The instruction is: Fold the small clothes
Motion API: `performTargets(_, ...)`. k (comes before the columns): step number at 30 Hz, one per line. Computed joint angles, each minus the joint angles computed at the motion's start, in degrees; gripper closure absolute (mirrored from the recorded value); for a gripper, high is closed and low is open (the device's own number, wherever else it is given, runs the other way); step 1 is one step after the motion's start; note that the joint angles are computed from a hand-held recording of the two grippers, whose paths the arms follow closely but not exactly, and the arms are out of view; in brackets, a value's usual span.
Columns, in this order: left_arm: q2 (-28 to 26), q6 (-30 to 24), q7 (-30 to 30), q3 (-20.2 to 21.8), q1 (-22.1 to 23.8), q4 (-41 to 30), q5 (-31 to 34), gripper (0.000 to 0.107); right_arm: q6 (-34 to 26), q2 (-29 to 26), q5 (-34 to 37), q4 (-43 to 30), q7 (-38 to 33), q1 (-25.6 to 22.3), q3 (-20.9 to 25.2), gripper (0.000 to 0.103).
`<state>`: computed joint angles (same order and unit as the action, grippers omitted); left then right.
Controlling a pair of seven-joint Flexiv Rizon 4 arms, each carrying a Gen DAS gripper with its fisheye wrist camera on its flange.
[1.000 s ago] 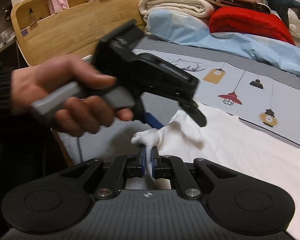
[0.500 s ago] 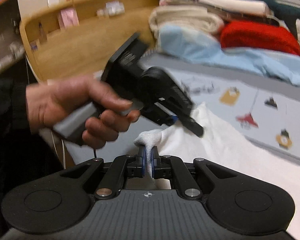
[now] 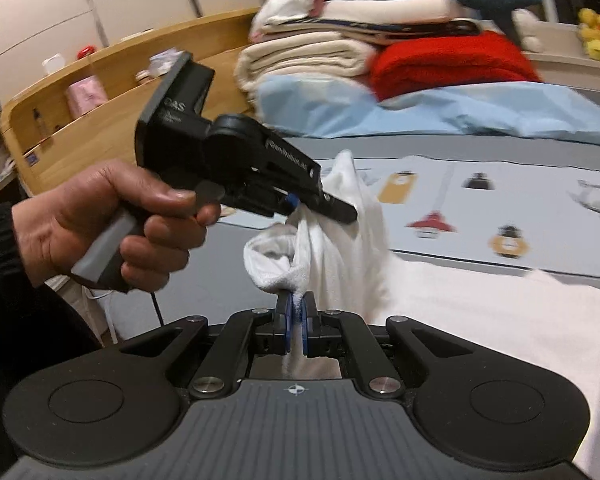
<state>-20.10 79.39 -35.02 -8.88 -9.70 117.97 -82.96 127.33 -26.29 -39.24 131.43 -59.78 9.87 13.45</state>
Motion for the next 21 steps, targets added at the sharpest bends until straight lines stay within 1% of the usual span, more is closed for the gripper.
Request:
performTargets(3,-2.04,0.45,-0.36,-1.96,-1.76,-3.16,2.90,0.093,0.77,2.15,-0.36,2.81,0.61,-3.03,-0.93,0.100)
performTargets(8,-5.10,1.04,-0.99,-5.94,-4.01,-7.26,6.73,0.093,2.20,5.92,-4.17,8.30,2.12,-9.09,-2.93,0.100)
performTargets(9,-5.52,1.57,0.32,-7.15,-4.35,-7.91,6.42,0.093,2.63,6.52,-4.74,9.19,2.38,-10.08,-3.37,0.100)
performTargets(11,-6.31,3.07,4.55,-9.74,-5.14,-9.28,3.15,0.092,3.88,7.61,-6.11,10.97,3.09,-12.30,-4.38,0.100)
performTargets(12,-6.71,3.54,6.81,-10.76,-5.71,-10.18,0.67,0.090,4.16,8.36,-5.78,11.93,2.79,-12.77,-4.97,0.100)
performTargets(13,-6.90,3.76,8.75,-11.10,-6.43,-10.74,-1.75,0.084,3.79,9.22,-5.04,12.84,2.37,-12.93,-5.54,0.100)
performTargets(14,-6.96,3.57,10.81,-11.23,-7.10,-11.31,-4.34,0.074,2.75,10.02,-3.95,13.66,1.97,-12.74,-5.98,0.100)
performTargets(16,-6.43,2.30,16.02,-11.08,-8.19,-11.91,-10.51,0.063,-3.01,11.75,-2.78,14.41,3.51,-12.90,-6.71,0.100)
performTargets(17,-6.17,2.28,17.42,-10.51,-8.92,-12.05,-12.47,0.063,-7.10,12.09,-5.64,13.97,7.30,-14.95,-6.34,0.097)
performTargets(19,-5.83,1.99,15.98,-8.84,-9.71,-11.47,-12.11,0.063,-12.68,10.99,-15.40,12.09,18.51,-21.75,-4.58,0.096)
performTargets(20,-5.36,1.20,14.26,-7.79,-9.68,-10.49,-10.77,0.063,-13.94,10.47,-16.46,11.53,21.51,-23.30,-4.02,0.096)
performTargets(21,-5.10,0.36,11.39,-6.53,-9.60,-9.42,-7.79,0.063,-14.29,9.81,-16.00,11.02,23.47,-24.11,-3.71,0.095)
